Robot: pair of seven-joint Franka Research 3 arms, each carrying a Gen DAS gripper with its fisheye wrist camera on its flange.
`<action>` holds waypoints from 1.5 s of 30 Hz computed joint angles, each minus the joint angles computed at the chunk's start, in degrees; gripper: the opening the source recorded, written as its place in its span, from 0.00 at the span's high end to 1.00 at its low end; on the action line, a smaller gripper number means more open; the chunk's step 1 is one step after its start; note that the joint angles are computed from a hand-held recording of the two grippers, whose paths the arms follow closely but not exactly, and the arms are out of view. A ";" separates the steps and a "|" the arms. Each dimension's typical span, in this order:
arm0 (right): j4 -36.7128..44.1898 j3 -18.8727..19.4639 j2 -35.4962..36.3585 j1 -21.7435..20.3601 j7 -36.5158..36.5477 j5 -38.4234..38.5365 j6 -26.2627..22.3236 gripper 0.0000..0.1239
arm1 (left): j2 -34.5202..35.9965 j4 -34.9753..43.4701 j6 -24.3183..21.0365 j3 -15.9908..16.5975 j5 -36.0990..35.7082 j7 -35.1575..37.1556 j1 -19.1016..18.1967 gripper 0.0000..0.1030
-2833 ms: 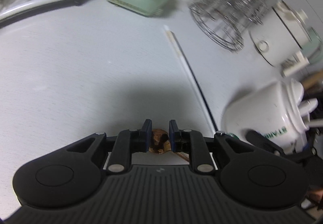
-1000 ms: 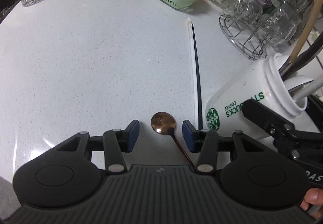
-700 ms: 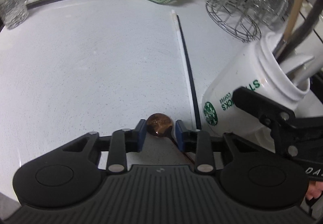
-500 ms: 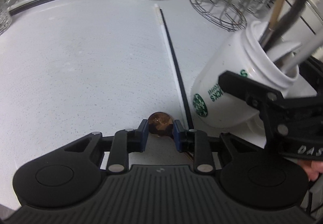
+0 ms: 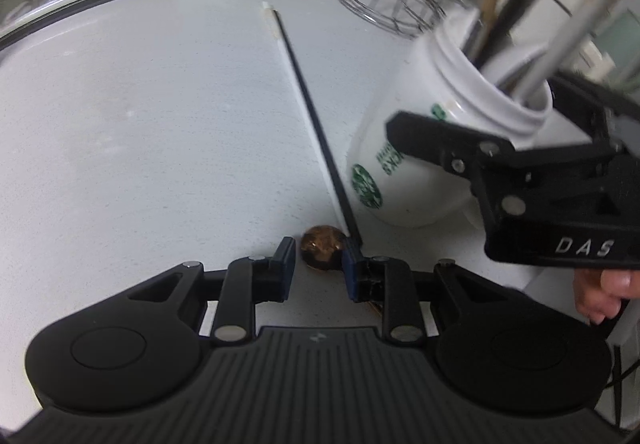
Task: Organize utensils
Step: 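Lift the copper spoon with the left gripper toward the mug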
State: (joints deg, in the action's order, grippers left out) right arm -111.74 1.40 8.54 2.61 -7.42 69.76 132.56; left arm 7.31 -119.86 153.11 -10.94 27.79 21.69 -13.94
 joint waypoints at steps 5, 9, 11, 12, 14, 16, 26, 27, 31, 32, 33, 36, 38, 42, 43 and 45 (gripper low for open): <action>-0.47 0.06 -0.25 0.10 -0.24 0.47 0.72 0.27 | -6.03 -6.09 3.54 0.00 1.96 -12.78 -0.03 0.68; -0.84 0.07 -0.47 0.21 -1.00 0.91 1.26 0.28 | -9.03 -10.36 7.36 -1.85 -2.89 -16.42 -0.13 0.61; -0.88 0.00 -0.49 0.19 -1.04 1.01 1.13 0.27 | -9.36 -11.37 8.21 -2.74 -6.67 -16.21 -0.84 0.57; -0.78 -0.04 -0.43 0.16 -0.85 0.97 0.91 0.27 | -9.03 -11.56 9.07 -3.07 -8.20 -15.88 -1.21 0.56; -0.82 -0.03 -0.46 0.18 -1.10 1.03 0.95 0.27 | -8.21 -11.94 10.86 -3.57 -9.83 -16.09 -1.78 0.56; -0.77 -0.02 -0.41 0.22 -1.15 1.06 1.00 0.27 | -6.80 -12.00 12.96 -3.76 -13.46 -14.84 -2.30 0.55; -0.57 -0.20 -0.27 -0.03 -2.92 -0.50 0.07 0.26 | 0.04 -11.03 21.18 -2.63 -16.23 -20.47 -4.36 0.57; -0.60 -0.28 -0.28 -0.08 -2.82 -1.06 -0.11 0.26 | 0.48 -11.05 22.03 -2.42 -16.11 -21.24 -4.58 0.57; -0.78 -0.67 -0.21 -0.55 -0.84 -2.72 -1.23 0.26 | 1.62 -10.18 21.79 -1.30 -15.00 -23.12 -5.67 0.57; -0.84 -0.74 -0.20 -0.72 -0.49 -2.85 -1.59 0.26 | 1.71 -10.06 21.90 -0.70 -13.98 -24.11 -6.12 0.57; -0.93 -0.80 -0.21 -0.89 -0.28 -2.88 -1.97 0.26 | 1.83 -9.92 22.10 -0.21 -12.97 -24.84 -6.43 0.58; -1.31 -0.76 -0.29 -1.02 -0.24 -2.56 -1.78 0.26 | 2.15 -9.21 21.17 -1.03 -13.20 -23.50 -5.28 0.68; -1.37 -0.71 -0.21 -1.02 0.11 -2.30 -1.68 0.27 | 2.10 -9.48 21.64 -1.62 -14.01 -22.37 -4.56 0.74; -1.39 -0.57 -0.12 -0.95 0.34 -1.81 -1.39 0.27 | 1.29 -9.20 20.74 -0.80 -12.15 -22.13 -5.12 0.92; -1.41 -0.53 -0.10 -0.92 0.29 -1.68 -1.29 0.27 | 0.90 -8.80 19.31 -0.91 -11.80 -21.67 -5.07 0.93; -1.40 -0.47 -0.02 -0.80 0.40 -1.67 -0.94 0.27 | -0.12 -8.75 17.99 -1.46 -12.01 -20.33 -4.49 0.93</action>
